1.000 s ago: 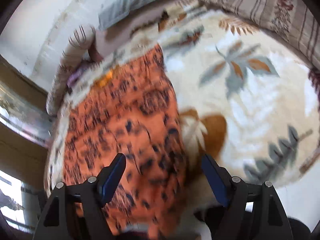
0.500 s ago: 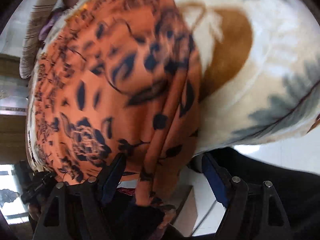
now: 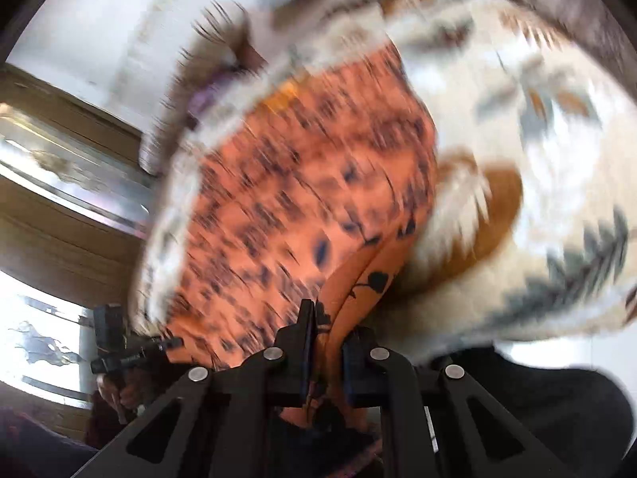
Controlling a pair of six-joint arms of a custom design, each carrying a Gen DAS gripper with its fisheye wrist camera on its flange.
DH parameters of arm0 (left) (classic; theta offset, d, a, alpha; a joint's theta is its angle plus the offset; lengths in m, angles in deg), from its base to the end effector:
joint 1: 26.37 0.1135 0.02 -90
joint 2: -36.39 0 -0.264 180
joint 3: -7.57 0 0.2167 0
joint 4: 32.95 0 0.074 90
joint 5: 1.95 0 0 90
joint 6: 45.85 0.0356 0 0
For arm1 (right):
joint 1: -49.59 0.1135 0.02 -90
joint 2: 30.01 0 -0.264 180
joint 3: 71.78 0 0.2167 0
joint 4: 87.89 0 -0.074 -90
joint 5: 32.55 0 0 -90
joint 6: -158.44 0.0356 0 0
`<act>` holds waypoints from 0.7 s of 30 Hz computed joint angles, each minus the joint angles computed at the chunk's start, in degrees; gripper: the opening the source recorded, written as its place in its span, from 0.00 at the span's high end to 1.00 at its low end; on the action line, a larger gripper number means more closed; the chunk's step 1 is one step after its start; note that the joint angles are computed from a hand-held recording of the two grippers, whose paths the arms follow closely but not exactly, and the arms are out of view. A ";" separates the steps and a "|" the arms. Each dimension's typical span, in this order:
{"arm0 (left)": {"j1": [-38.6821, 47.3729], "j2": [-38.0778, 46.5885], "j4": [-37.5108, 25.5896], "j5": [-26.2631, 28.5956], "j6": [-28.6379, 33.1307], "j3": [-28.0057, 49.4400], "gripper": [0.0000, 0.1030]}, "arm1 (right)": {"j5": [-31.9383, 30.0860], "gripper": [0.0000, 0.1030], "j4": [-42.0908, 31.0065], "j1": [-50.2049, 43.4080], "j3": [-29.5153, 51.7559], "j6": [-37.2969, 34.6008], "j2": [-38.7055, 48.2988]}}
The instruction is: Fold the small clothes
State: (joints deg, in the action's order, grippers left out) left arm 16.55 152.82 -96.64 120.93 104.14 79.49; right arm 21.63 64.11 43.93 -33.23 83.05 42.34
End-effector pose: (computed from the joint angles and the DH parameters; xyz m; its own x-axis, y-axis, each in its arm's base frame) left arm 0.2033 0.1626 0.0993 -0.9507 0.1090 -0.2904 0.2543 0.8100 -0.5284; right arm 0.1699 0.0041 0.1539 -0.8979 0.2945 -0.3272 0.0323 0.7853 0.6183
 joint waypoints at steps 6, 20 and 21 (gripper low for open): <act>-3.68 1.95 -15.16 11.30 -4.10 21.63 0.94 | -1.40 0.88 10.13 -5.94 8.34 4.57 6.37; -15.62 18.63 -2.96 10.29 -29.19 42.00 0.94 | -0.26 0.84 1.58 -2.54 34.48 9.25 35.51; -15.44 18.78 -2.76 10.44 -29.51 41.94 0.94 | 0.31 0.82 2.27 -1.57 30.39 8.82 33.77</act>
